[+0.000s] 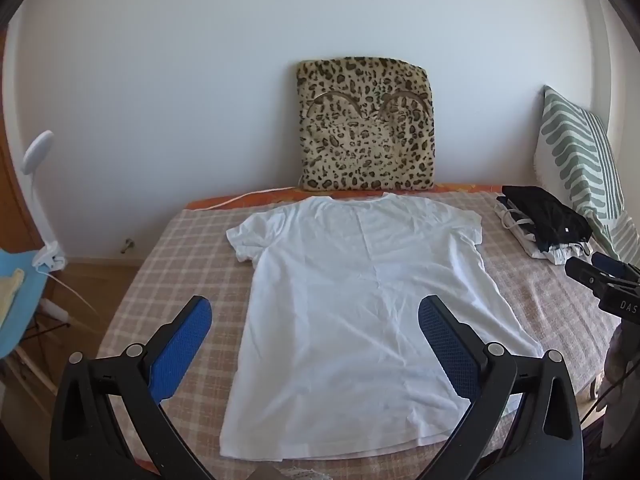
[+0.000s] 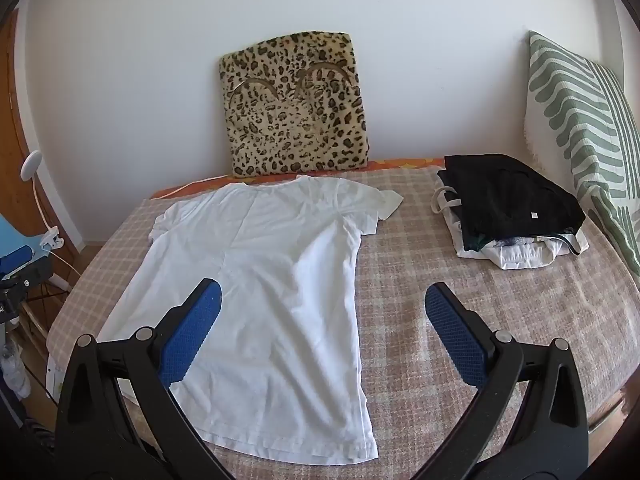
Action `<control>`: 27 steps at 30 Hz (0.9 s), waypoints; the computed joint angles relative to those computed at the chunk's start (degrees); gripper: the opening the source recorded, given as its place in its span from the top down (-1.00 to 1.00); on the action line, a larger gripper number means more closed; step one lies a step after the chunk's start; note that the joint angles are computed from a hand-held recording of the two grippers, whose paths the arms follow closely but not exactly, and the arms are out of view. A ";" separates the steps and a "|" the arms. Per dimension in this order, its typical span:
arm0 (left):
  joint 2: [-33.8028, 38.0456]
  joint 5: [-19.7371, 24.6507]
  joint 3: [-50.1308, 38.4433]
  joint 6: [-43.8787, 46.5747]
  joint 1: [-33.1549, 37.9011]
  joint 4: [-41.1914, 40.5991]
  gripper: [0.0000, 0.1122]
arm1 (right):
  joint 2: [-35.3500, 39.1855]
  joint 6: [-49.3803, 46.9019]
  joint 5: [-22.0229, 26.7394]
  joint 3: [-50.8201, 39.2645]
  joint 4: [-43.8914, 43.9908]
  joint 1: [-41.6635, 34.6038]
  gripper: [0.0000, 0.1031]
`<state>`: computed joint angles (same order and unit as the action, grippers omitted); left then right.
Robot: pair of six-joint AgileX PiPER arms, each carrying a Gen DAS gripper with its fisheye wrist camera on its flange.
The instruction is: Fold small clothes
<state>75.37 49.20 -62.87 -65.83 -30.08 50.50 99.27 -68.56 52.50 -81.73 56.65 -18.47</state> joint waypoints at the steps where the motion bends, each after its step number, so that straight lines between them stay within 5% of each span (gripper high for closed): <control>1: 0.12 0.19 -0.30 0.50 0.16 -0.76 -0.83 | -0.02 -0.09 -0.02 0.06 0.03 0.02 -1.00; 27: -0.52 0.72 0.31 -0.21 -0.29 0.53 -0.83 | -0.28 0.12 -0.45 0.36 -0.20 0.23 -1.00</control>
<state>74.85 49.92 -62.56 -66.04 -30.36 51.03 98.99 -68.44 52.04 -81.37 56.44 -18.25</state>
